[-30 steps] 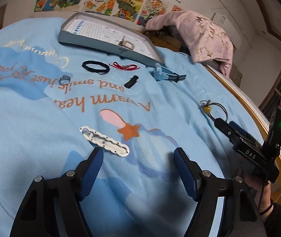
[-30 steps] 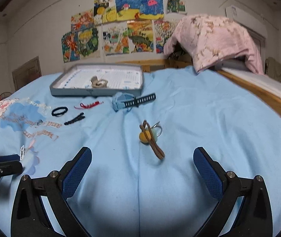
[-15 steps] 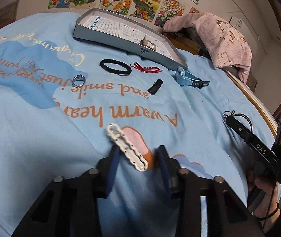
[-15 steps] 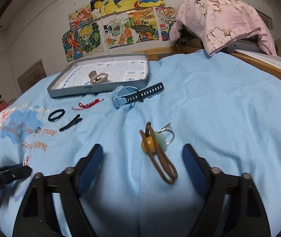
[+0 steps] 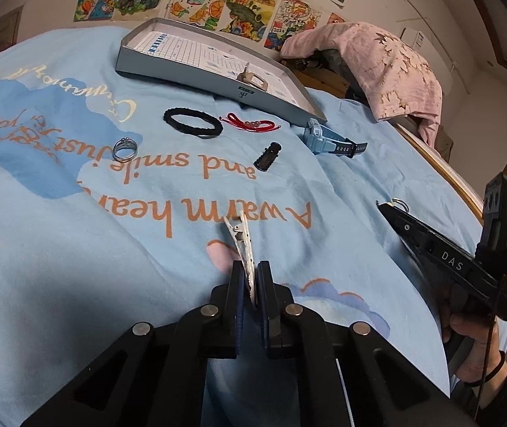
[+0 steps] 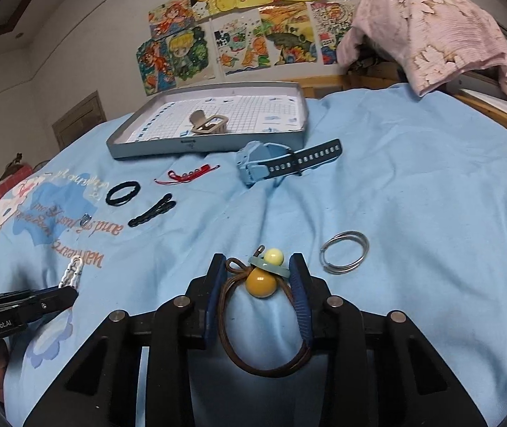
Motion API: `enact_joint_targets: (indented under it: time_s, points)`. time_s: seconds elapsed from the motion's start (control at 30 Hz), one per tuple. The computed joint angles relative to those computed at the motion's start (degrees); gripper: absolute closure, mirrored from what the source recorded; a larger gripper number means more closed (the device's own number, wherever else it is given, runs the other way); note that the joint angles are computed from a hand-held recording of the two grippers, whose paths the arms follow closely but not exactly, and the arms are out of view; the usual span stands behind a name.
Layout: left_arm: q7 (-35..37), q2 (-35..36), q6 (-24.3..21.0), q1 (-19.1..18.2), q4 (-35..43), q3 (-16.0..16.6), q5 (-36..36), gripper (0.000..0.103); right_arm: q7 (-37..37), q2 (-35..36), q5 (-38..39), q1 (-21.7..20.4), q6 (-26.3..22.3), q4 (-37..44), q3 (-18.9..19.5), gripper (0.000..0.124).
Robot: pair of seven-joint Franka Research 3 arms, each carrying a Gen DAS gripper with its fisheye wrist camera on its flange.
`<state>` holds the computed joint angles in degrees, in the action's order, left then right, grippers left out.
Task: Organize jewelry
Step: 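Carry the clip and pendant into the grey tray and open both tools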
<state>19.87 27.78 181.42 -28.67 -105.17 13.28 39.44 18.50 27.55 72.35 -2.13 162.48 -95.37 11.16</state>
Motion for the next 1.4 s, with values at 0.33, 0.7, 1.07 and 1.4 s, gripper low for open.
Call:
enact_joint_targets:
  time_s: [0.33,0.7,1.07,1.4]
  points:
    - [-0.08,0.27,3.29,-3.66,-1.37,4.35,-1.78,0.098,-5.16,-1.35,1.08,-0.19,-0.88,-1.62,1.32,0.100]
    - [2.76,-0.77,7.60,-17.65,-4.52,18.42,-7.94,0.098,-21.74,-8.51,15.60,1.76,-5.16,-8.03,-1.38,0.101]
    - [10.19,-1.51,6.16,-17.60,-2.06,17.20,-15.53,0.098,-26.43,-11.81,24.72,4.22,-10.57,-10.00,-6.42,0.101]
    - [18.31,4.43,-4.32,3.09,17.87,0.02,-14.86,0.098,-8.86,-1.43,8.94,5.25,-11.76,8.97,-5.91,0.101]
